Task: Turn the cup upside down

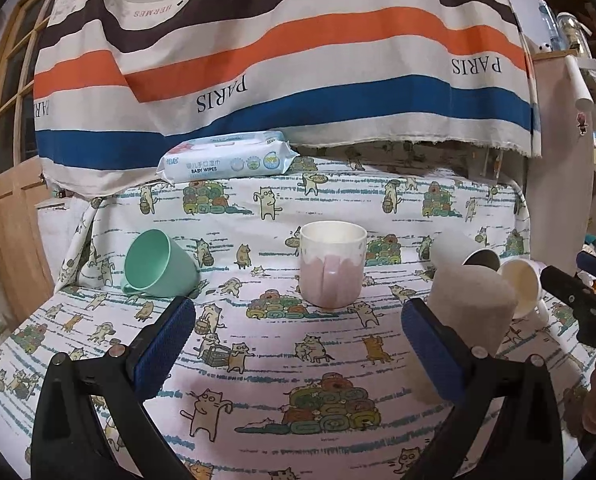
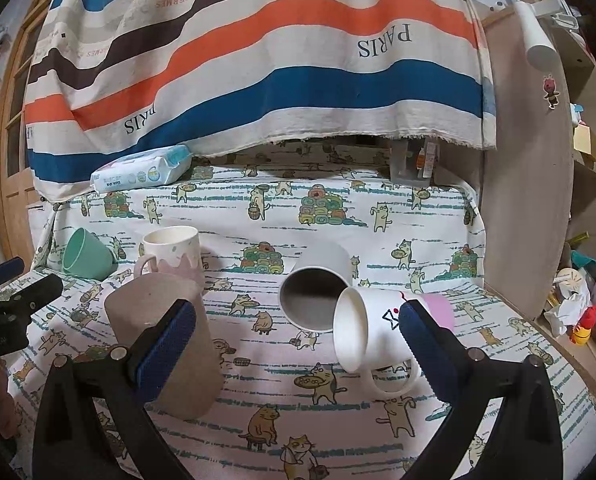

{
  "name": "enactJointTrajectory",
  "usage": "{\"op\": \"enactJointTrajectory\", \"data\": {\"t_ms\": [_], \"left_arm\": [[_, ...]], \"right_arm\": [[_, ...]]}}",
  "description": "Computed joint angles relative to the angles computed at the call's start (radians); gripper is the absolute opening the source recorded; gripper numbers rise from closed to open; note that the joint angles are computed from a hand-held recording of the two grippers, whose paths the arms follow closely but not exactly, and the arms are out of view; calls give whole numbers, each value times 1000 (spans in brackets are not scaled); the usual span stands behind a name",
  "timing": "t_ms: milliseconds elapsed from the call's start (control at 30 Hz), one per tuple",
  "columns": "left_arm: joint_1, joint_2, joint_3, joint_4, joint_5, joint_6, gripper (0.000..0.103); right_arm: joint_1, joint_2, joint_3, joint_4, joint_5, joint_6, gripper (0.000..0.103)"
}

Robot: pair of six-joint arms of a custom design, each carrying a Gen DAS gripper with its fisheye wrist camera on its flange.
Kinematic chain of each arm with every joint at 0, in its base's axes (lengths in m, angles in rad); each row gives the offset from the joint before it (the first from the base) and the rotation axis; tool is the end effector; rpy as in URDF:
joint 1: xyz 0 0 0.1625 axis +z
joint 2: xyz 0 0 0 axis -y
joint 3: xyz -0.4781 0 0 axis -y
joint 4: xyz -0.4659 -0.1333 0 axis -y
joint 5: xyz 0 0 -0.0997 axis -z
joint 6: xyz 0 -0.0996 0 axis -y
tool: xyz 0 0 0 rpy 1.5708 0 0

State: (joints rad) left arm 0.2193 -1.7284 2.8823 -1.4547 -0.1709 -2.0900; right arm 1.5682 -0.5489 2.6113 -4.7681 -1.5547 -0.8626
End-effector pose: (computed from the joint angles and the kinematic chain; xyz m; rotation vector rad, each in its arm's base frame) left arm -0.0736 -0.2535 0.1084 0.3439 1.8262 -1.4887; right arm 0.1341 -0.3207 0.0496 0.9835 -2.1158 1.3580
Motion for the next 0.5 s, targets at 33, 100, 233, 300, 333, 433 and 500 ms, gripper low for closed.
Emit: {"op": "enactJointTrajectory", "data": {"t_ms": [33,100,233,300,333,433,500], "left_arm": [[5,-11,5,-26,1,28,103],[19,-5,5,-66,2,61,102],[7,1,2,-27,-3,22,102],[2,10,-3,-5,-4,-3,103],[0,10,-3,-6,-9,-3,103],[-4,16,-10,21,-17,-31,103],[-4,11,-10,24,-17,-30,102]], "right_arm": [[0,0,0,-1,0,-1,102],[3,2,-2,-5,-6,1,102],[-5,0,7,1,15,-4,102],[-3,2,7,2,14,-8,102],[-4,1,7,3,15,-8,102],[-3,2,6,2,14,-8,102],[-3,2,6,2,14,-7,102]]}}
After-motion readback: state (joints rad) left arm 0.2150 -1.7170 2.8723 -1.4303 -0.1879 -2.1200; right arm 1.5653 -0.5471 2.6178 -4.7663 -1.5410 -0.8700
